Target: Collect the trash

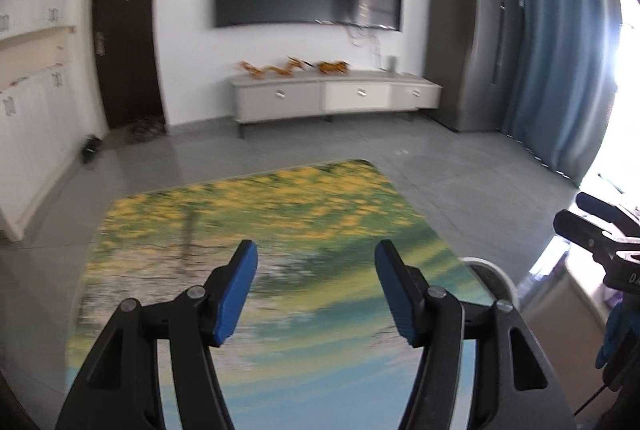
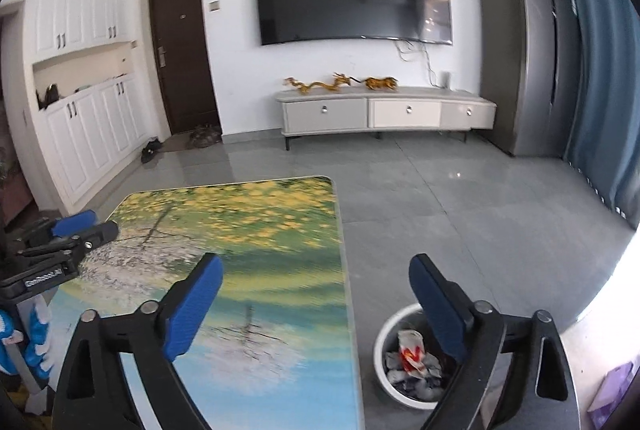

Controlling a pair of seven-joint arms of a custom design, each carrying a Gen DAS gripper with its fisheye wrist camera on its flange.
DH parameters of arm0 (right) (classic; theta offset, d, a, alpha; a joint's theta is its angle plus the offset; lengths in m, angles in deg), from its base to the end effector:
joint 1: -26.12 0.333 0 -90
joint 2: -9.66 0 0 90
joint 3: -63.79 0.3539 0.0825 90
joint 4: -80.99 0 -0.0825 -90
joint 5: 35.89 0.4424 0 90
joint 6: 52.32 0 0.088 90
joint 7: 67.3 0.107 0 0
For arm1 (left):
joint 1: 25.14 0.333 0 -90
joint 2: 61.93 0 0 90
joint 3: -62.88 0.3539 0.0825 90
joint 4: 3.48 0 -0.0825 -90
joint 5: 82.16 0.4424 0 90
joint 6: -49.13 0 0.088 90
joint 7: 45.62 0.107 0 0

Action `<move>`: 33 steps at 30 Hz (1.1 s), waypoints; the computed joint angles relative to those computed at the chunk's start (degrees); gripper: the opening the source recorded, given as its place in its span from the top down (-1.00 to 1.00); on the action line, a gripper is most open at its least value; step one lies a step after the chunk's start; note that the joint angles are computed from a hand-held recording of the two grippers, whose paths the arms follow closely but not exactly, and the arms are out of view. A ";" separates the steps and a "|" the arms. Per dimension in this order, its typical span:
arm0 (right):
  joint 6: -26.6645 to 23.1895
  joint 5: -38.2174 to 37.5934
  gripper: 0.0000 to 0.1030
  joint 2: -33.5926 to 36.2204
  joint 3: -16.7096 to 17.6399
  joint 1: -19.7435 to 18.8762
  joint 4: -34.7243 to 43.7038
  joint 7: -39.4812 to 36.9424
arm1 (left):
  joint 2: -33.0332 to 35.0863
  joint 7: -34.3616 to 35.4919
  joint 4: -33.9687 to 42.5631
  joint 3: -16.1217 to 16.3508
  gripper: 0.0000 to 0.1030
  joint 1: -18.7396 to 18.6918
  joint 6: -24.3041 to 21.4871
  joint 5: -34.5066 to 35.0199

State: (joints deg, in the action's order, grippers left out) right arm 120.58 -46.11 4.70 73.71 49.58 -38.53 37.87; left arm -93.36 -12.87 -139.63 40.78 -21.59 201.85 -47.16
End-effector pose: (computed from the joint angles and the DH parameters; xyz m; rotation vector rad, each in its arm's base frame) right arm 0.5130 0.3581 0.6005 -1.8660 1.1192 -0.5655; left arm 0.4445 -0.1989 0.6094 -1.7552 1.4291 -0.7745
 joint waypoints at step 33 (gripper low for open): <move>-6.75 -40.67 -1.00 6.70 -0.80 6.03 8.71 39.25 | -17.06 -7.68 -11.29 -2.59 -0.38 7.17 -4.77 2.08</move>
State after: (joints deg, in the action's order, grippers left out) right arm 113.83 -86.78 11.40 72.91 55.61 -29.81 77.12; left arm -110.42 -20.54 -150.92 38.20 -14.43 197.08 -45.08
